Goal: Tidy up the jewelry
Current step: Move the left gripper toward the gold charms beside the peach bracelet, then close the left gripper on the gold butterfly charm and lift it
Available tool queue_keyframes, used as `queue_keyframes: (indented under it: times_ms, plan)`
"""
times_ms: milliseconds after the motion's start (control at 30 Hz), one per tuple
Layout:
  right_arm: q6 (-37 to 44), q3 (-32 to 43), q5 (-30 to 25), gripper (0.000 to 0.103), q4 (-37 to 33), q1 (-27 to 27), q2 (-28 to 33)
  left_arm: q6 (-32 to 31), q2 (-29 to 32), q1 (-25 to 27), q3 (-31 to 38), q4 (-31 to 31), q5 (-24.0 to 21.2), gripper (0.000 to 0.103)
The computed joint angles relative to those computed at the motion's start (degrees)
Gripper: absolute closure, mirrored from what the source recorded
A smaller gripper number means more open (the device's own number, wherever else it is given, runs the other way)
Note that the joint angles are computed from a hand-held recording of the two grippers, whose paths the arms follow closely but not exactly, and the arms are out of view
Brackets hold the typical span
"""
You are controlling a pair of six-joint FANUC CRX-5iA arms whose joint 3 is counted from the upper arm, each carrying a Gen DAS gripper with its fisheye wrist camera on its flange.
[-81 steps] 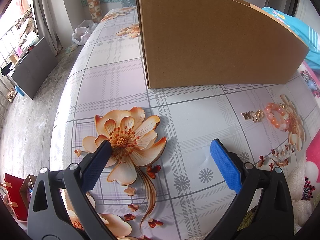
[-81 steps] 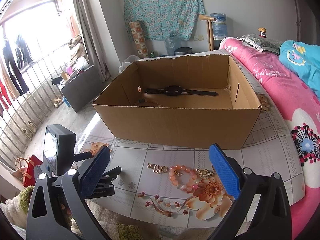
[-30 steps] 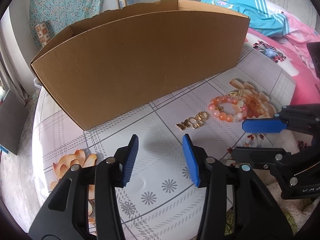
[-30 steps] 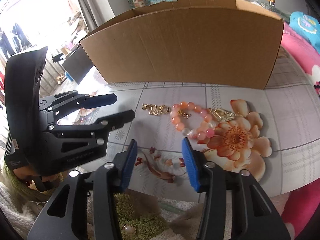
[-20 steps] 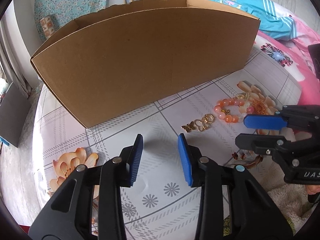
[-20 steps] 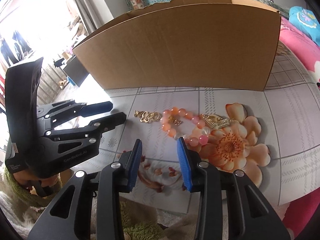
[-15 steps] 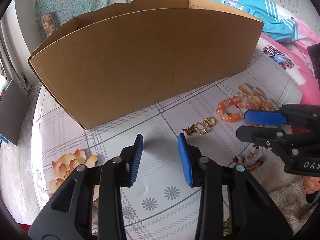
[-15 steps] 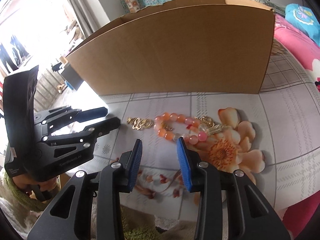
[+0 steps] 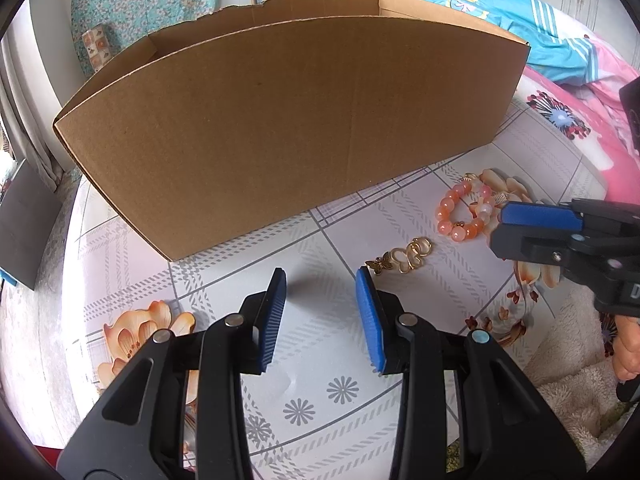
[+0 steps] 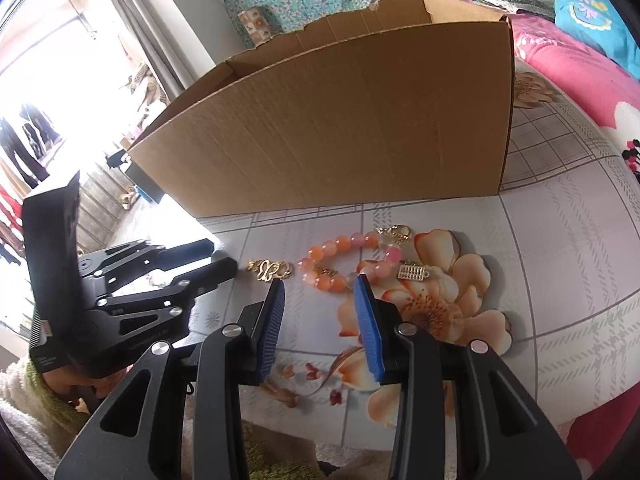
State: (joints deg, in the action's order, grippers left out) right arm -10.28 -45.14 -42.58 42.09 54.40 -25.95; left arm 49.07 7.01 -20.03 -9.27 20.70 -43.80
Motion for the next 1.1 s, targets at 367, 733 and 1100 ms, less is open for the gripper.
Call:
queue_keyframes:
  times_ms: [367, 733, 1100]
  plan:
    - [-1.59, -0.75, 2.14, 0.053, 0.99, 0.07, -0.80, -0.37, -0.33, 0.03, -0.52, 0.14, 0.28, 0.069]
    - [0.09, 0.68, 5.07, 0.052, -0.03, -1.65, 1.57, -1.49, -0.74, 0.25, -0.77, 0.49, -0.25, 0.069]
    - [-1.95, 2.63, -0.02, 0.052, 0.48, -2.61, 4.36, -4.89, -1.28, 1.58, -2.23, 3.56, -0.36, 0.069]
